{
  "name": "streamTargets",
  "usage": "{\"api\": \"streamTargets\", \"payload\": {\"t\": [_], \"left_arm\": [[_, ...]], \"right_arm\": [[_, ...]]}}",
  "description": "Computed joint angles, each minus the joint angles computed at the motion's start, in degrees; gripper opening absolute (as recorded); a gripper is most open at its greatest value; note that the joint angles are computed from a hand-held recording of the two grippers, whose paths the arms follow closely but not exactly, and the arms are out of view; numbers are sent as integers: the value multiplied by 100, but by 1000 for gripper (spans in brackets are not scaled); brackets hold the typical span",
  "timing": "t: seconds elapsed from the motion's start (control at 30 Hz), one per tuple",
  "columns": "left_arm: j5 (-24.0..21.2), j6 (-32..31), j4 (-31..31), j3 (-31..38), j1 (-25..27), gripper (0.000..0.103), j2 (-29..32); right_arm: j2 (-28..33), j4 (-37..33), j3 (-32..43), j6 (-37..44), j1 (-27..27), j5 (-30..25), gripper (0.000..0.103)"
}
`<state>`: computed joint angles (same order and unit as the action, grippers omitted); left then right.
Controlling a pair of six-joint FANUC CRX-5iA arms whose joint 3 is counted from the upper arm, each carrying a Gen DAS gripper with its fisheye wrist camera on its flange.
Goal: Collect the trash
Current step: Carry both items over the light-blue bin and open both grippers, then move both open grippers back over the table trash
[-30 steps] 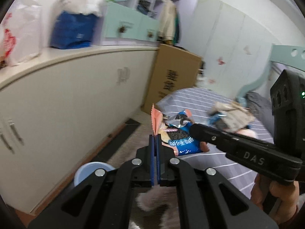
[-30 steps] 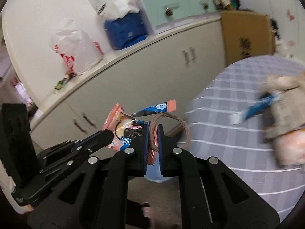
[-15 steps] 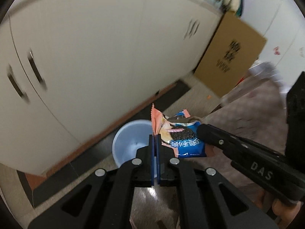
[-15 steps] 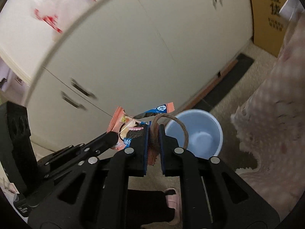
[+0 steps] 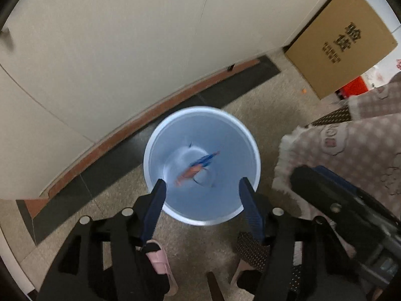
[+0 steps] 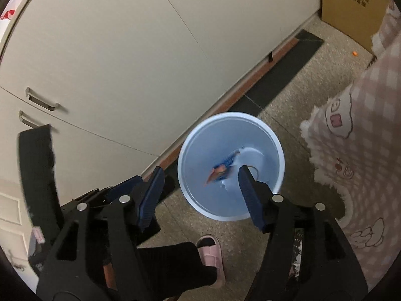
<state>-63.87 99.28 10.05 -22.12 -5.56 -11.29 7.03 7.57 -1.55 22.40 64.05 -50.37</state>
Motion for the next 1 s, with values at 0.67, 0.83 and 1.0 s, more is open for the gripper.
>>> {"api": "streamTargets", "payload": {"t": [0.67, 0.83, 1.0], "left_arm": [[-990, 1419, -1603, 1484, -542, 70, -1876], [-1150, 2047, -2353, 2358, -1708, 74, -1860], [-1305, 2620, -3149, 3176, -3298, 75, -1341]], "right_arm": [[-772, 3562, 151, -1978, 1659, -1598, 66], [-1084, 4694, 107, -2457, 2330, -2681, 71], [-1577, 5412, -198, -3121, 3143, -4138, 74]]}}
